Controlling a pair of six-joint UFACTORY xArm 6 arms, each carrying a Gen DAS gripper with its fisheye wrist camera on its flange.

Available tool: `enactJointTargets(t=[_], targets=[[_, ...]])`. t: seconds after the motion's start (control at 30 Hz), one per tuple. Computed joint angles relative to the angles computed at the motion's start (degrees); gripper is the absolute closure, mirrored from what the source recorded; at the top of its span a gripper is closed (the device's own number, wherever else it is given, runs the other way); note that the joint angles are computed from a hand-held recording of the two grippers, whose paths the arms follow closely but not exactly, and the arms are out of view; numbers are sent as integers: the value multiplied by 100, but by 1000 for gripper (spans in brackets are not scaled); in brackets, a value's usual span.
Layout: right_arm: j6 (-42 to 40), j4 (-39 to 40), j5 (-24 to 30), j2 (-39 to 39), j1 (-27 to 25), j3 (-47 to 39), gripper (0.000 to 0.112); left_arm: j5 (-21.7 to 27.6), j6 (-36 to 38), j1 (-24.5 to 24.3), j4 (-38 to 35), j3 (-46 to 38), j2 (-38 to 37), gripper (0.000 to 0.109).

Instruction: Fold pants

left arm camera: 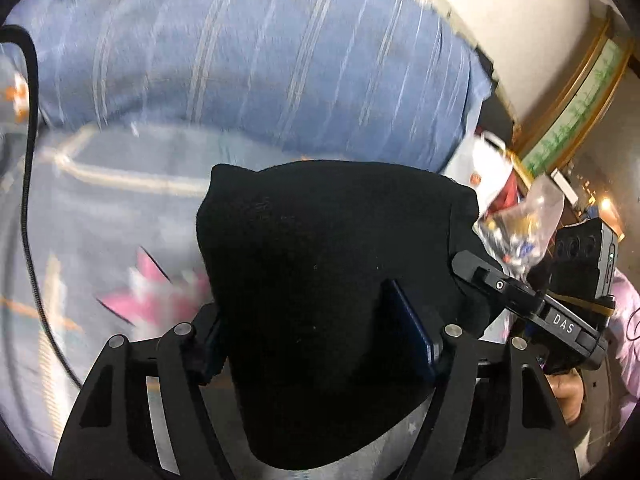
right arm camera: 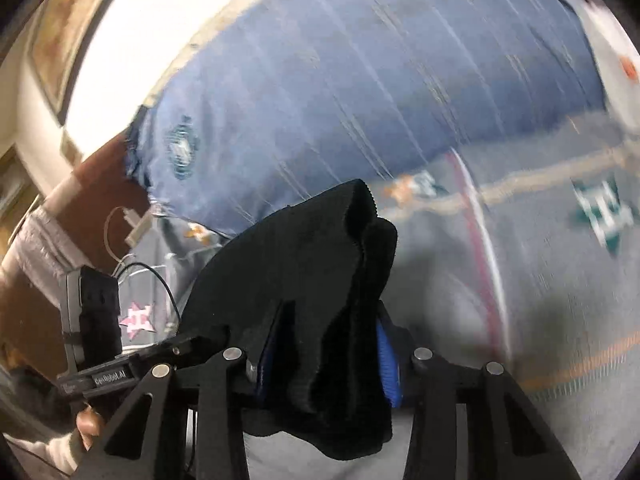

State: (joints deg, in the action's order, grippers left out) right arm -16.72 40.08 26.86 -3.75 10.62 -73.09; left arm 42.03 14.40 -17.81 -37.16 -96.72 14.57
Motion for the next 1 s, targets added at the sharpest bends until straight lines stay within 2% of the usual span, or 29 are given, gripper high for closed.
enactJointTargets(t=[0.13, 0.3, 0.37, 0.43, 0.5, 0.6, 0.73, 0.8, 0.9, 0.93, 1.0], targets=[[32, -64, 173, 772, 241, -1111, 71, 328, -82, 360, 397, -771, 313, 36], [410, -262, 296, 1917, 471, -2290, 71, 900, -521, 736, 1154, -1959, 1199, 36], [704, -557, 356, 2380, 532, -2702, 71, 1091, -684, 844, 1332, -2415, 1640, 36], [1164, -1001, 436, 2875, 565, -3104, 70, 1059, -792, 909, 1516, -2501, 1900, 36], [1829, -1799, 931, 3365, 546, -3658, 69, 1210, -1107, 956, 1832, -2802, 2277, 36], [1946, -2276, 910, 3293, 561, -3574, 69, 968, -935, 1053, 1442, -2422, 2129, 34], [2289, -3448, 952, 2948, 623, -3455, 67, 499, -1220, 925, 2489, -1892, 1621, 35], [2000, -3223, 793, 2835, 681, -3433, 67, 325, -1276, 887, 2786, -1864, 1527, 34], [1344, -2390, 800, 2876, 760, -3564, 67, 458, -1410, 780, 2991, -2156, 1668, 34], [1309, -2372, 801, 2918, 813, -3598, 67, 472, -1491, 749, 3075, -2247, 1729, 34], [1677, -2926, 806, 2979, 910, -3584, 68, 412, -1685, 687, 3289, -2179, 1741, 34]])
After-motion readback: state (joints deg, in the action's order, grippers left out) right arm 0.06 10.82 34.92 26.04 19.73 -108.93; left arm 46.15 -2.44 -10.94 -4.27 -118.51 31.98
